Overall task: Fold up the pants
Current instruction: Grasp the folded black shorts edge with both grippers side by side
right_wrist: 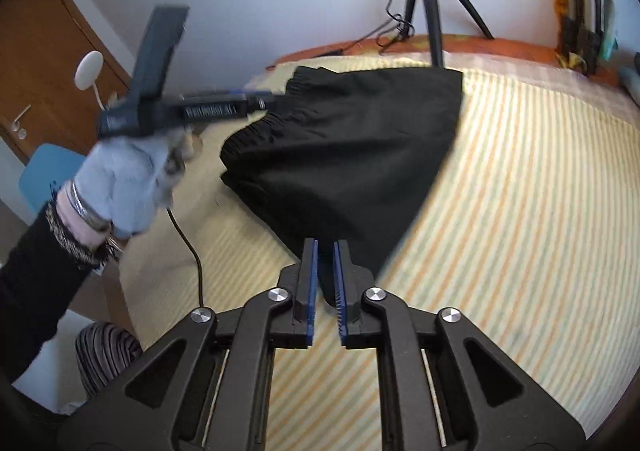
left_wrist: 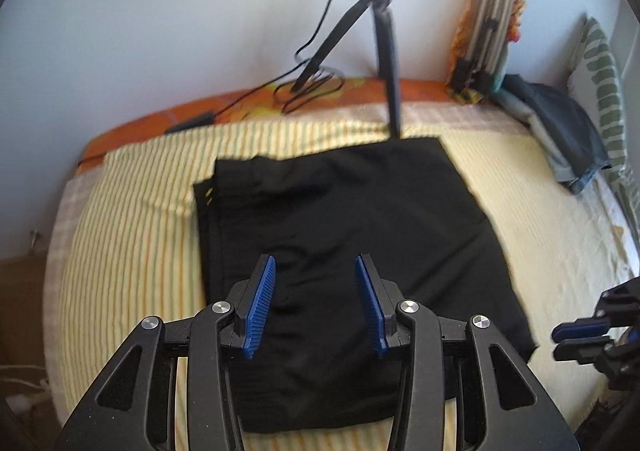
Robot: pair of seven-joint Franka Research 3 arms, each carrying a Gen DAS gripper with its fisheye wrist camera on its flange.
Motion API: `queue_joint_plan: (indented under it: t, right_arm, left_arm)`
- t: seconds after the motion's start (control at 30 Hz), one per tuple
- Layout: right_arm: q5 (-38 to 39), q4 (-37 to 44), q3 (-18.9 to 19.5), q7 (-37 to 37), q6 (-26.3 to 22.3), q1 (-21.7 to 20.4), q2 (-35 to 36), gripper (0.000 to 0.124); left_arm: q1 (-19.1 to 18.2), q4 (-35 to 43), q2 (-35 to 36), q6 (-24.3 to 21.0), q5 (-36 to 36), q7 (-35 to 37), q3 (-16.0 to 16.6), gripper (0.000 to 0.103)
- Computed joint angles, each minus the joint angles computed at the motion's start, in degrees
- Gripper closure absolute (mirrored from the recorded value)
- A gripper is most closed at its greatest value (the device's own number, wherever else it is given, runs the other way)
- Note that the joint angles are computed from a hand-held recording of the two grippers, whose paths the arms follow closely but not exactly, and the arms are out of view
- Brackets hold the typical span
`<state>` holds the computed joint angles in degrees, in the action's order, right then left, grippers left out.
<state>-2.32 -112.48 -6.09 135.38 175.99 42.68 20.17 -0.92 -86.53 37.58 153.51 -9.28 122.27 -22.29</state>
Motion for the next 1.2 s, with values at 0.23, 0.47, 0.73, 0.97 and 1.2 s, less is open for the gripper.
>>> queue_joint_plan:
  t: [0.23,0.47,0.73,0.97,1.2]
  right_arm:
    - [4.02,6.64,6.08,-3.19,-7.53,-5.92,5.4,0.111]
    - [8.34,6.37,10.09,-10.13,-10.16,-8.88,5.3,0.111]
    - [12.07,4.58,12.37,-15.38,-10.16,-10.9,3.08,0.111]
    - [16.08,-1.24,10.56,-15.24,-0.48,-11.77,-1.06,0.063]
    - [28.68,-0.37,24.24,-23.3,5.48,-27.53,2.19,0.055]
  left_arm:
    - [-5.41,6.4,5.15,0.63,7.87,-8.27,6.82,0.063]
    - [-5.86,13.89,10.54,-1.07,13.02,-14.16,7.97,0.057]
    - [-3.39,12.96,9.31,-0.96,12.13,-14.93,6.39,0.053]
    - [5.48,16.28,9.99,-11.71,-1.67,-6.96,-2.86,0.043]
    - [4.66,30.54,17.79,-25.51,-11.77,-8.66,-1.99,0.037]
